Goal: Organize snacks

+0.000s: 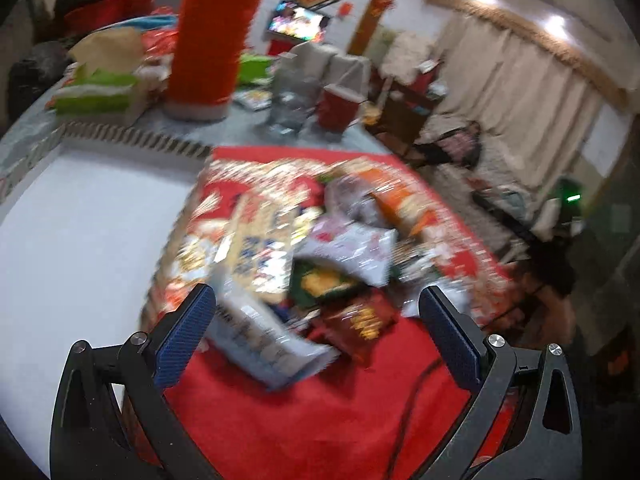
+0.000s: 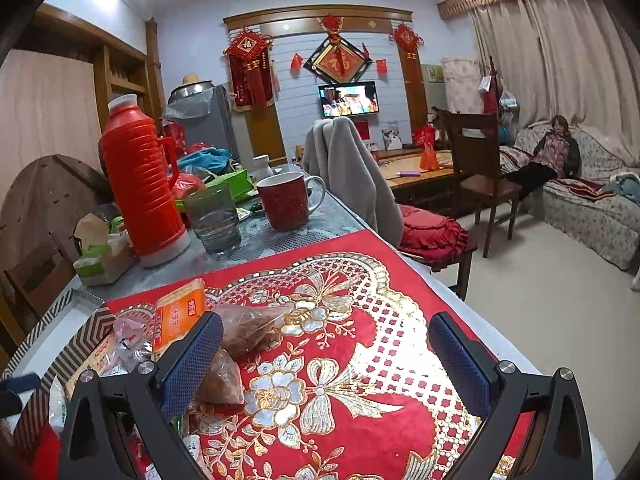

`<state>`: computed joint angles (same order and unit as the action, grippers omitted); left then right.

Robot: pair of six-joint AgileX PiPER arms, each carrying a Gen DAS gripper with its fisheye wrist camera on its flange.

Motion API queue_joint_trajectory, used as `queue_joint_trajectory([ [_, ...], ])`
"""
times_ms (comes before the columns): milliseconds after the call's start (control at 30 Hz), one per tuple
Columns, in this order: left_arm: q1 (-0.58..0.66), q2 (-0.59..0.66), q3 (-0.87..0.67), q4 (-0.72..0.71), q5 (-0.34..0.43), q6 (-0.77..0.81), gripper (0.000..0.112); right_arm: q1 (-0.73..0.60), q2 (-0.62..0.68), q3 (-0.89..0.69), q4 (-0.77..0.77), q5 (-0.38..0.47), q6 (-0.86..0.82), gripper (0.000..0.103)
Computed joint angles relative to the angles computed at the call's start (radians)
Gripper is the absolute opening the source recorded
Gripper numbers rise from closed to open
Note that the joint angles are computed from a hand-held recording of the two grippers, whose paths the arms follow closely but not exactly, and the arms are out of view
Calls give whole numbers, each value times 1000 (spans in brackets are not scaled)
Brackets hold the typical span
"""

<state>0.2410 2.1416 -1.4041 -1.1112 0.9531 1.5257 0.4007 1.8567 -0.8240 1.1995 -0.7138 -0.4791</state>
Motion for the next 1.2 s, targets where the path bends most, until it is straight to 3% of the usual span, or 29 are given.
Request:
queue_joint_trajectory([
  [67, -30, -14, 33, 18, -112, -31, 102, 4, 2, -5, 8, -2, -12, 102],
  [100, -35, -13, 36, 26, -128, -46, 102, 8, 4, -8, 13, -6, -19, 102],
  [367, -84, 22, -42, -5, -118, -26, 102, 14, 4, -8, 34, -7, -25, 102],
  [500, -154, 108, -201, 195, -191, -221, 102, 4, -5, 10, 4, 10, 27, 102],
  [567, -175, 152, -268, 283, -190, -308, 102, 2, -9, 20, -10, 10, 52, 102],
  [933, -193, 140, -221, 250, -304, -277, 102, -8, -5, 6, 18, 32, 28, 102],
  [1133, -211, 115, -174, 270, -401, -262, 100, -7, -4, 1, 31, 36, 20, 102],
  [1200, -227, 106, -144, 279, -468, -244, 100, -9, -2, -2, 36, 39, 17, 102],
])
